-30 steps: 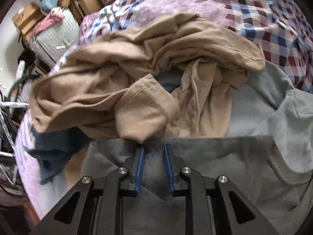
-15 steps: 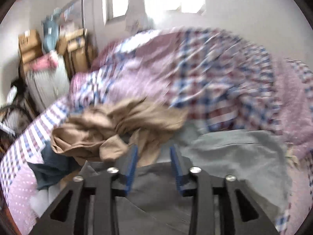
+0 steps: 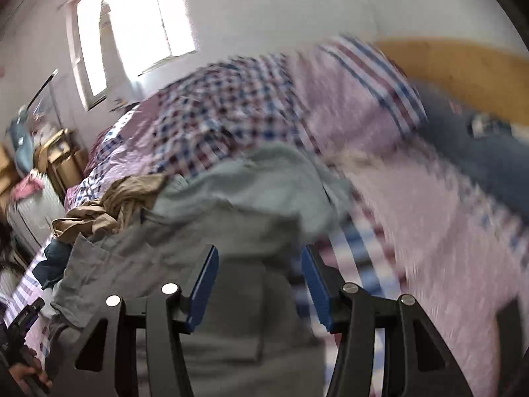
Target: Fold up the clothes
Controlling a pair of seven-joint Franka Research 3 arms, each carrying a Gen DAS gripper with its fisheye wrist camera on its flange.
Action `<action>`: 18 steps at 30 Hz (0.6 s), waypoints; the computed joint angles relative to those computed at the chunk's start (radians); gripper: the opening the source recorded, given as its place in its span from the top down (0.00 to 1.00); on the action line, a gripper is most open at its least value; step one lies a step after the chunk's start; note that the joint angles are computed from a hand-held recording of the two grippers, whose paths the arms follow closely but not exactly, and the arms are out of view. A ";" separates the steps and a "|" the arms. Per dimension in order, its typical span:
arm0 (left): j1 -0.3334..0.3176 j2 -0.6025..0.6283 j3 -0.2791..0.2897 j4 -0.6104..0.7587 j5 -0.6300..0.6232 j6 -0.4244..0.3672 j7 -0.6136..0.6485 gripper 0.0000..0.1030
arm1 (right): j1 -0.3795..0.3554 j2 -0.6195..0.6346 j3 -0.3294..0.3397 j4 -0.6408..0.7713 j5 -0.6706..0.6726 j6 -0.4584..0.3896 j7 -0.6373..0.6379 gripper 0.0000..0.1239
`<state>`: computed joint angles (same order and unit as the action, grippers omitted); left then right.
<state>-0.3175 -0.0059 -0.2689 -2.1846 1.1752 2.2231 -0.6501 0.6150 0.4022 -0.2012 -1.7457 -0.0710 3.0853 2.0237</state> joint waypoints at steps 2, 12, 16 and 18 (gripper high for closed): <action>-0.007 0.003 -0.006 0.006 0.003 -0.039 0.006 0.35 | -0.101 0.010 0.107 0.000 0.059 -0.040 -0.077 0.55; -0.038 0.046 -0.009 0.054 0.051 -0.110 0.018 0.34 | -0.318 0.085 0.370 0.071 0.362 -0.132 -0.395 0.55; -0.053 0.076 -0.005 0.087 0.080 -0.118 0.036 0.34 | -0.290 0.118 0.337 0.110 0.378 -0.159 -0.432 0.57; -0.057 0.093 0.001 0.104 0.077 -0.112 0.051 0.34 | -0.285 0.133 0.326 0.125 0.390 -0.180 -0.433 0.65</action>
<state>-0.3749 0.0873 -0.2679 -2.0801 1.2527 2.1110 -0.5995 0.3301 0.5354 0.1252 -1.6209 0.3193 2.9055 1.5904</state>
